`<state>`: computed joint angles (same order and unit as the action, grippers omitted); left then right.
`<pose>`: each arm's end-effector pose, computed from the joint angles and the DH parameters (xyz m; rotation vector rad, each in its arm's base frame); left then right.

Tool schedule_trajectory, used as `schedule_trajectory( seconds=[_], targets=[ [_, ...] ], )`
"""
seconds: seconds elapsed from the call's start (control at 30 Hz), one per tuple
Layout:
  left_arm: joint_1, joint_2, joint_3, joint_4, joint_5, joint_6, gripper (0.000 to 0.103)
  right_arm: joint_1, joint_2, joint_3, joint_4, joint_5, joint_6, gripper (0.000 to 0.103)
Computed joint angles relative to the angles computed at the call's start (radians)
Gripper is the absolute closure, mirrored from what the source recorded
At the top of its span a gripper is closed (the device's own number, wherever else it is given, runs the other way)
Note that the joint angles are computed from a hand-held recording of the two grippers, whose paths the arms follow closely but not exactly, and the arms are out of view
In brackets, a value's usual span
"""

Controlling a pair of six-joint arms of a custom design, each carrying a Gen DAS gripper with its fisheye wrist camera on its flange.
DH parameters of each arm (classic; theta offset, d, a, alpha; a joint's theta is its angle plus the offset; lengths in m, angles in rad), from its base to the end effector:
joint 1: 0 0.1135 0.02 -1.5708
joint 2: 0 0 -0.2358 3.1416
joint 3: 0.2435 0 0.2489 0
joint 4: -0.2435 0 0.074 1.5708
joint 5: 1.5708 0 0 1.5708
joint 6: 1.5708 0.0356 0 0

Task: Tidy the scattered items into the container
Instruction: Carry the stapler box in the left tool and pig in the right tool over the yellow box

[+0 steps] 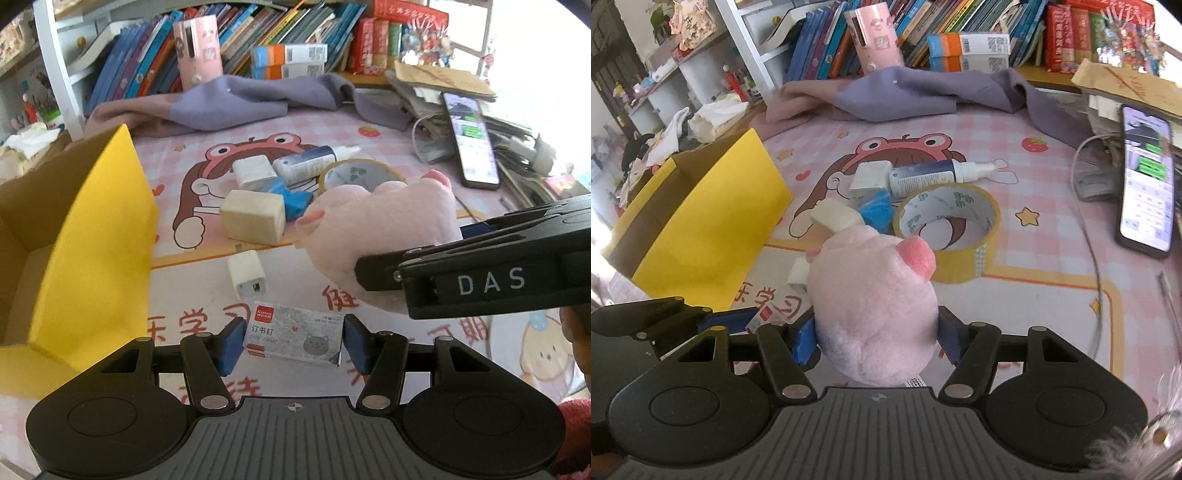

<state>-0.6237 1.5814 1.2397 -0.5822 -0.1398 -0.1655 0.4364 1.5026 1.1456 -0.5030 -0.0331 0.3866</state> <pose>0.2757 -0.1922 0.2377 0.5082 2.4365 -0.1598 0.2920 0.1375 0.2375 -0.0767 2.4715 0.4046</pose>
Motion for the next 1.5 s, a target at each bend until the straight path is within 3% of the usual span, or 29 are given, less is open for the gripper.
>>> schedule_trajectory(
  seconds=[0.43,0.8,1.1,1.5],
  targets=[
    [0.072,-0.396,-0.269,0.018,0.072,0.073,0.047,0.264,-0.161,-0.049,-0.143,0.349,0.237,0.04],
    [0.237,-0.768,-0.409,-0.157,0.196,0.18,0.047,0.576,-0.115,0.055,-0.303,0.56,0.511,0.04],
    [0.504,-0.99,-0.455,-0.319,0.383,0.331,0.047,0.803,0.015,0.202,-0.435,0.707,0.724,0.04],
    [0.908,-1.069,-0.42,-0.551,0.685,0.638,0.047,0.962,0.162,0.388,-0.587,0.766,0.897,0.04]
  ],
)
